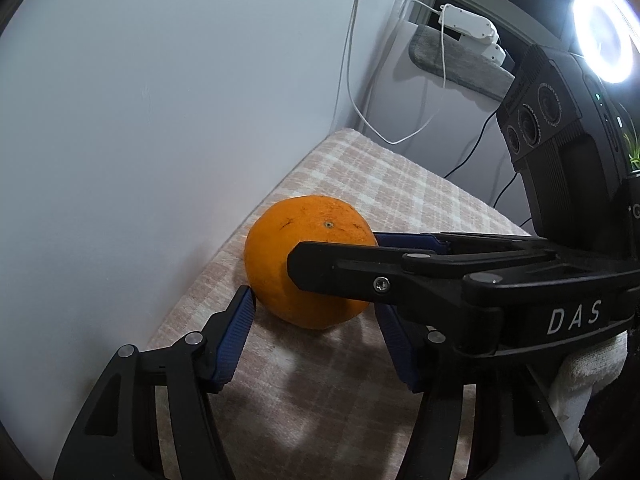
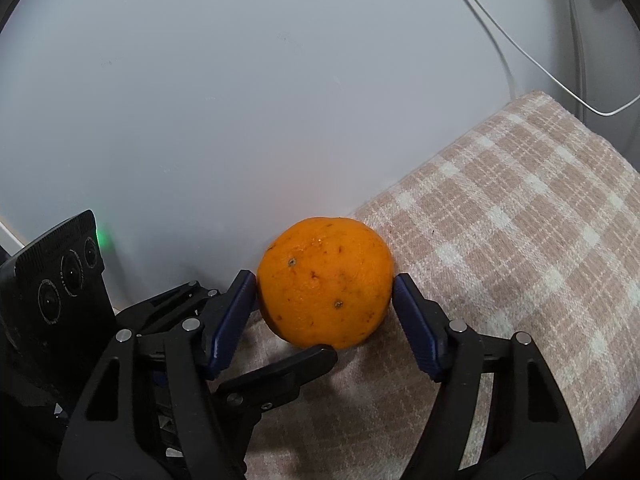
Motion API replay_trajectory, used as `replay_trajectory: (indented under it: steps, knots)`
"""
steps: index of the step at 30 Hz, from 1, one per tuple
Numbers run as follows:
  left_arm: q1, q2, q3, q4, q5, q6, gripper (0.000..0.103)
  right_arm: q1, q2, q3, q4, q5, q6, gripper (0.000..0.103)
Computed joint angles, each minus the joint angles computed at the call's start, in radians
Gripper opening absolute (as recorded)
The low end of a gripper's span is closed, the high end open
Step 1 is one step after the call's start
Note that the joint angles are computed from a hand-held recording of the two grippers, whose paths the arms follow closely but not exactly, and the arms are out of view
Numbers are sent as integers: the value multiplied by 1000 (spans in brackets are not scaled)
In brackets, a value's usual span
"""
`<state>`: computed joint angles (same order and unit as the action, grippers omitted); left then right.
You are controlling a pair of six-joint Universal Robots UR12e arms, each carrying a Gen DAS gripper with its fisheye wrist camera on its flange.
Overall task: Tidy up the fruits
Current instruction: 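Close the right gripper on the large orange while the left gripper grips it too, then carry the large orange with both grippers over to the plate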
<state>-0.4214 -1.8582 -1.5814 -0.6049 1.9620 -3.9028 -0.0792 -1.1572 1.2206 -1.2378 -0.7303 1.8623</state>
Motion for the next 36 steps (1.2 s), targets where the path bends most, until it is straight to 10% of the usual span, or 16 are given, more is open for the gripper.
replay_trajectory:
  steps: [36]
  knots:
    - [-115, -116, 189, 90, -43, 177, 61, -208, -119, 95, -104, 71, 55, 73]
